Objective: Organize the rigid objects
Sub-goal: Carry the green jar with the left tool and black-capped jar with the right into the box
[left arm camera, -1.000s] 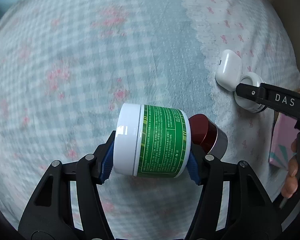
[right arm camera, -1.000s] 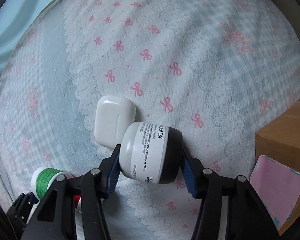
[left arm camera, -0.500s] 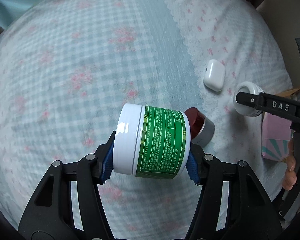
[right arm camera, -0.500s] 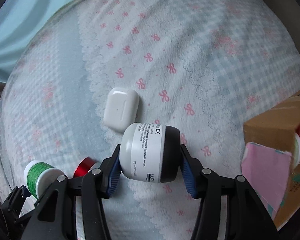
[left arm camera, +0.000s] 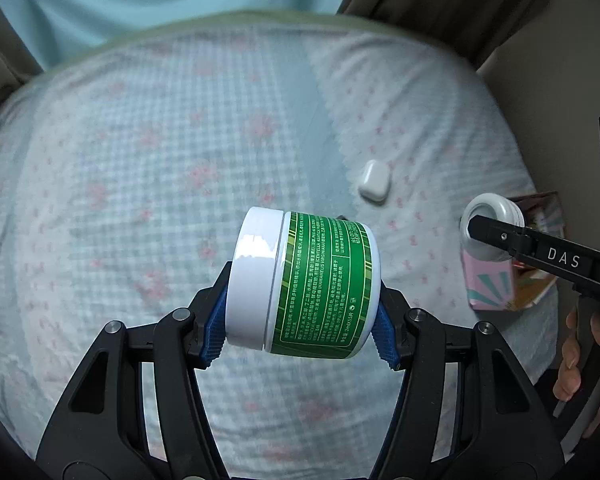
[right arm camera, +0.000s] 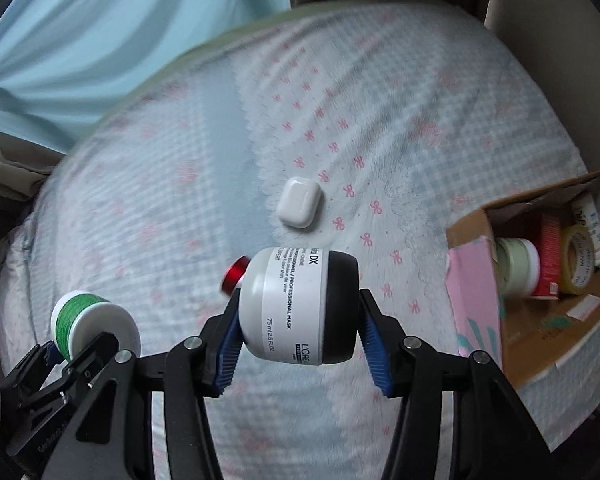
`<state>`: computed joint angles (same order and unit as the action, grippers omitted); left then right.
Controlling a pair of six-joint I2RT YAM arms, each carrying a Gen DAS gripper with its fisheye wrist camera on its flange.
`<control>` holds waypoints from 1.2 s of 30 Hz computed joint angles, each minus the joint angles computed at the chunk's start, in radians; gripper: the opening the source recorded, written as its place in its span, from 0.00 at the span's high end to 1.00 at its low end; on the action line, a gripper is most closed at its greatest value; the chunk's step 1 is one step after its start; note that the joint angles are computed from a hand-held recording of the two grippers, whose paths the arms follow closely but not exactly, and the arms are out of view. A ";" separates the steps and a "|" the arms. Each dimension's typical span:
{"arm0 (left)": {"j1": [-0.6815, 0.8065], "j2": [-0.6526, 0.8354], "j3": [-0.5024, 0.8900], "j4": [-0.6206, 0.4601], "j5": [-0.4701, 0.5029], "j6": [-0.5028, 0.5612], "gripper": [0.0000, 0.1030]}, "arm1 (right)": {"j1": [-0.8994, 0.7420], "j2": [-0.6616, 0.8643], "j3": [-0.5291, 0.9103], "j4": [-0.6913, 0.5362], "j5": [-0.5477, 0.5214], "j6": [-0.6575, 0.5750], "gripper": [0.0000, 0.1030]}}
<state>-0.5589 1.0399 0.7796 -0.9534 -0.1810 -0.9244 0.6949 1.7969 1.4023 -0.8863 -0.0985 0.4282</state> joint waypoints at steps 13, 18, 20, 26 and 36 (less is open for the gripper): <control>-0.586 -0.018 0.286 -0.405 -0.264 -0.584 0.46 | 0.046 -0.370 -0.106 -0.185 -0.005 0.026 0.52; -0.720 0.127 0.429 -0.471 -0.323 -0.733 0.46 | -0.027 -0.484 -0.138 -0.245 -0.042 -0.048 0.52; -0.746 0.202 0.496 -0.482 -0.338 -0.767 0.46 | -0.087 -0.518 -0.153 -0.258 -0.071 -0.105 0.52; -0.765 0.442 0.708 -0.480 -0.367 -0.840 0.46 | -0.391 -0.549 -0.150 -0.342 -0.213 -0.434 0.52; -0.723 0.918 1.234 -0.503 -0.333 -0.858 0.46 | -0.918 -0.252 0.061 -0.477 -0.326 -1.033 0.52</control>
